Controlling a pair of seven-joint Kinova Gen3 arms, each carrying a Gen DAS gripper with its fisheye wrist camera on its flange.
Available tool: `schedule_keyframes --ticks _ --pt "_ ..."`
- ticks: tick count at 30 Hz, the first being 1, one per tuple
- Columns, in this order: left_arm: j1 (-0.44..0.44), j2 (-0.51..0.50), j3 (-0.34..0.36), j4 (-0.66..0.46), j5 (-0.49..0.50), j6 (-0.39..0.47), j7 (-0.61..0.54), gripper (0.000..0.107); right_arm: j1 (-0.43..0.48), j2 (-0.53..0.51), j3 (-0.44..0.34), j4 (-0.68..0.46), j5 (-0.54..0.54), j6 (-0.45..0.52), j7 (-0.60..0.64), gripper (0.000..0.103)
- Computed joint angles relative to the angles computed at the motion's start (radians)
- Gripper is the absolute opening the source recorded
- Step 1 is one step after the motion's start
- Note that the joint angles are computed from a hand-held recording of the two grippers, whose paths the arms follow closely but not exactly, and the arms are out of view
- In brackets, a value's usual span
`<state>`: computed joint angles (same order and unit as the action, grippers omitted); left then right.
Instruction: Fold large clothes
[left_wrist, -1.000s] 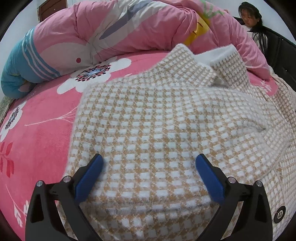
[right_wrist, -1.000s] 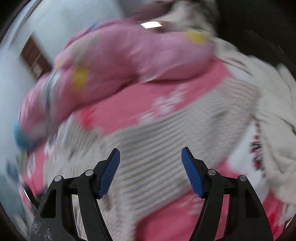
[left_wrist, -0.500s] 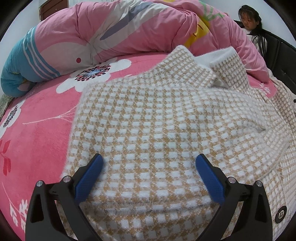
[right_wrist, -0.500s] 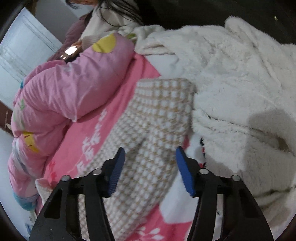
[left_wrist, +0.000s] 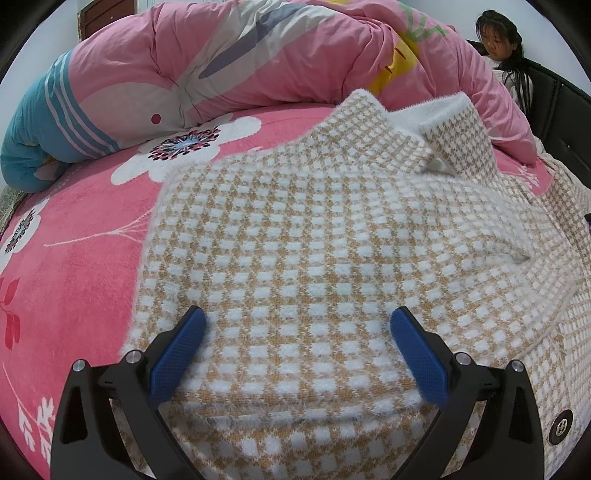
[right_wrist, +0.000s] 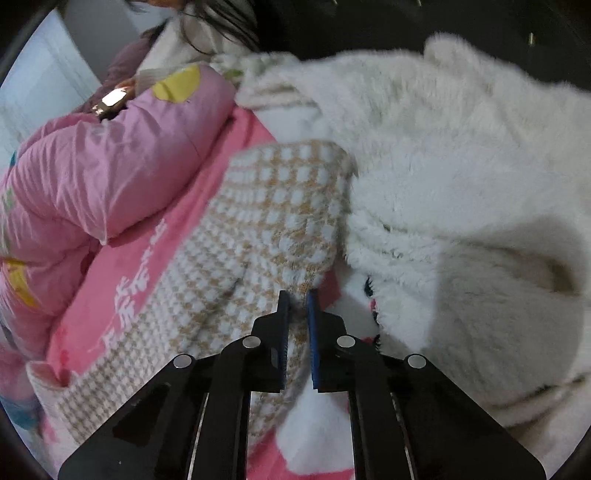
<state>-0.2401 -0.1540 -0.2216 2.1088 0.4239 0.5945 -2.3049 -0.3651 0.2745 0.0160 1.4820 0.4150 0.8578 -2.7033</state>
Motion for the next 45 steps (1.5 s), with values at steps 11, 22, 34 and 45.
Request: schedule_keyframes --ticks 11,22,34,45 --pt "0.011 -0.013 -0.009 0.014 0.018 -0.006 -0.008 0.098 -0.250 -0.099 -0.092 -0.108 0.370 0.266 -0.077 0.005" --pt "0.019 0.003 -0.035 0.011 0.108 -0.006 -0.075 0.098 -0.500 -0.068 -0.214 -0.358 0.498 0.309 0.020 0.003" --pt "-0.054 -0.100 -0.203 -0.064 0.283 0.246 -0.209 0.098 -0.435 0.140 -0.423 -0.369 0.209 -0.095 0.138 0.013" --pt "-0.089 0.070 -0.179 -0.212 0.521 0.526 -0.224 0.094 -0.398 -0.039 -0.186 0.014 -0.120 -0.249 0.211 0.045"
